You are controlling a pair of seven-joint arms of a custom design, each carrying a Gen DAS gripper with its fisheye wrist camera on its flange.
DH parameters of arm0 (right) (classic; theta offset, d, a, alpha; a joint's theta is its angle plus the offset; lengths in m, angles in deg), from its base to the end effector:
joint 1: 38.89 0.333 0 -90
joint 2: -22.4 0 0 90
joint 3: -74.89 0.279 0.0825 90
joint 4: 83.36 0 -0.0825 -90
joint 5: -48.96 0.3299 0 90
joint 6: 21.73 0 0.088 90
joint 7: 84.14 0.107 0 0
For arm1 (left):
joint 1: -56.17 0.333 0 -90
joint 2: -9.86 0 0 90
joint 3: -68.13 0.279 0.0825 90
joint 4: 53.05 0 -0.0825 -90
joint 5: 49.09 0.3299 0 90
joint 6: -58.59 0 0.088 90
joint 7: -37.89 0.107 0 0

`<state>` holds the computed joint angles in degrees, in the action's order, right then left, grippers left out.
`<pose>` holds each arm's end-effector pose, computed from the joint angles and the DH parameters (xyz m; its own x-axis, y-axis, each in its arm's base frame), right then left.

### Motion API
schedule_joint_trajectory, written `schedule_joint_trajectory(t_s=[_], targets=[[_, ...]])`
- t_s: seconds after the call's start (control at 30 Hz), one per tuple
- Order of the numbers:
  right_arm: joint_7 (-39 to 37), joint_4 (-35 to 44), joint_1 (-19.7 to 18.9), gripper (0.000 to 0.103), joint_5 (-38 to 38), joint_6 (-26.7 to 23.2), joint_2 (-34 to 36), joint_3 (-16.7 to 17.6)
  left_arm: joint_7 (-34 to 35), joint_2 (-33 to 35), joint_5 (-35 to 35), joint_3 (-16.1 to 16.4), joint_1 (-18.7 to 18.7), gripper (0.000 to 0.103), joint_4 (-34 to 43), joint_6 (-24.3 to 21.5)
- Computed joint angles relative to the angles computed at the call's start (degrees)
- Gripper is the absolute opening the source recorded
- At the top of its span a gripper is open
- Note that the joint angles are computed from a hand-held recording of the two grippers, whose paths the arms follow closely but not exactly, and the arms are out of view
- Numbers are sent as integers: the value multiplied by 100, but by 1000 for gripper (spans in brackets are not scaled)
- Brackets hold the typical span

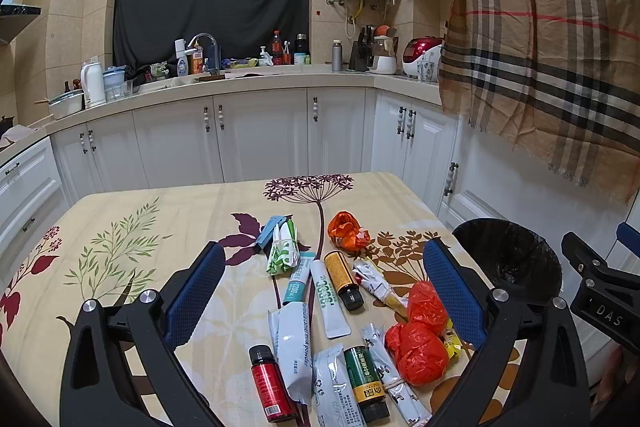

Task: Collect trash

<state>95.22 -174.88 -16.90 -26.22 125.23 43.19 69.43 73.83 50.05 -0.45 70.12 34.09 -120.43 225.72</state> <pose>0.6080 0.2049 0.4674 -0.3208 -0.9461 0.0452 -0.4190 0.0989 -0.9026 0.6501 -0.2969 0.4727 -0.1605 -0.9870 0.0009 -0.4250 0.0683 -0.9026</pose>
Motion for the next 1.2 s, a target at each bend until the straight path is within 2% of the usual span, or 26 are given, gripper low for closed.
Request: schedule_joint_trajectory(t_s=[0.67,0.8,0.93,1.0,1.07,1.13,1.2], targets=[[-66,26,16,99,85,71,69,13,-42,4,13,37,-36,96,-25,-59],[-142,73,15,99,169,151,120,17,-18,-45,-6,5,43,96,-133,-84],[-281,131,5,99,326,332,212,20,390,-102,-297,-260,269,96,-270,-238],[-416,184,9,98,436,435,289,29,330,-197,-262,-173,249,96,-433,-262],[-539,233,37,92,523,501,345,17,320,-279,-236,-161,282,93,-575,-276],[-761,304,30,85,699,623,434,42,445,-343,-300,-247,384,66,-710,-324],[-1042,401,13,83,956,732,542,67,804,-374,-590,-510,613,65,-815,-416]])
